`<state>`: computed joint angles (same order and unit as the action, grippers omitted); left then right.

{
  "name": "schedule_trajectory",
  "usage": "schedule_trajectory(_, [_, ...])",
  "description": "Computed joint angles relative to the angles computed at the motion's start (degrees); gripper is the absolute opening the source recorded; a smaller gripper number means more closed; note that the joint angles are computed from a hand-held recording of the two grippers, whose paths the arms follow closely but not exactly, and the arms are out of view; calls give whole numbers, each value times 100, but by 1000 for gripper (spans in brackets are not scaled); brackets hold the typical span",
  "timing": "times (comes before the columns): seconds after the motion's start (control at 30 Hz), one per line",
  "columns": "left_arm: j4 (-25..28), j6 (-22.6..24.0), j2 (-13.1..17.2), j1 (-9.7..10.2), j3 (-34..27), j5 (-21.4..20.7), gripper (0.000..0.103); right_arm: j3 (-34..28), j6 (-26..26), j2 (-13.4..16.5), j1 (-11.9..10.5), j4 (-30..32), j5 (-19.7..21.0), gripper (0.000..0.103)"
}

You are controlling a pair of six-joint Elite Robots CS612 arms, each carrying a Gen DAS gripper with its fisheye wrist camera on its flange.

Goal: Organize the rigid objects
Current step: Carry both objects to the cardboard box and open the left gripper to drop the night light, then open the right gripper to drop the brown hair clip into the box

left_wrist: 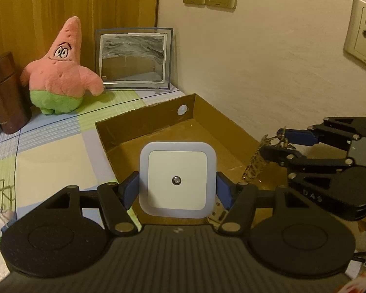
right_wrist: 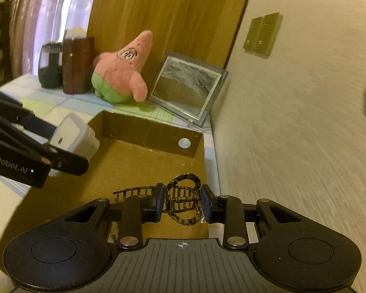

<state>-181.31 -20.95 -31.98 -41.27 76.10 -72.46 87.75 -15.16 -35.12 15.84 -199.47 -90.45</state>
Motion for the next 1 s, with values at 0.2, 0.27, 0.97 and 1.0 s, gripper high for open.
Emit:
schedule_trajectory(0.2, [140, 47, 105, 32, -175, -62, 61, -182, -47, 107, 4, 160, -8, 28])
schedule_trajectory(0.27, [177, 49, 126, 41, -206, -75, 61, -205, -34, 117, 5, 189, -7, 28])
schedule_trajectory(0.97, [-27, -553, -106, 128, 187, 90, 68, -316, 187, 128, 27, 336, 94, 28])
schedule_trajectory(1.0, [-32, -567, -107, 131, 194, 78, 68, -330, 192, 133, 30, 348, 94, 28])
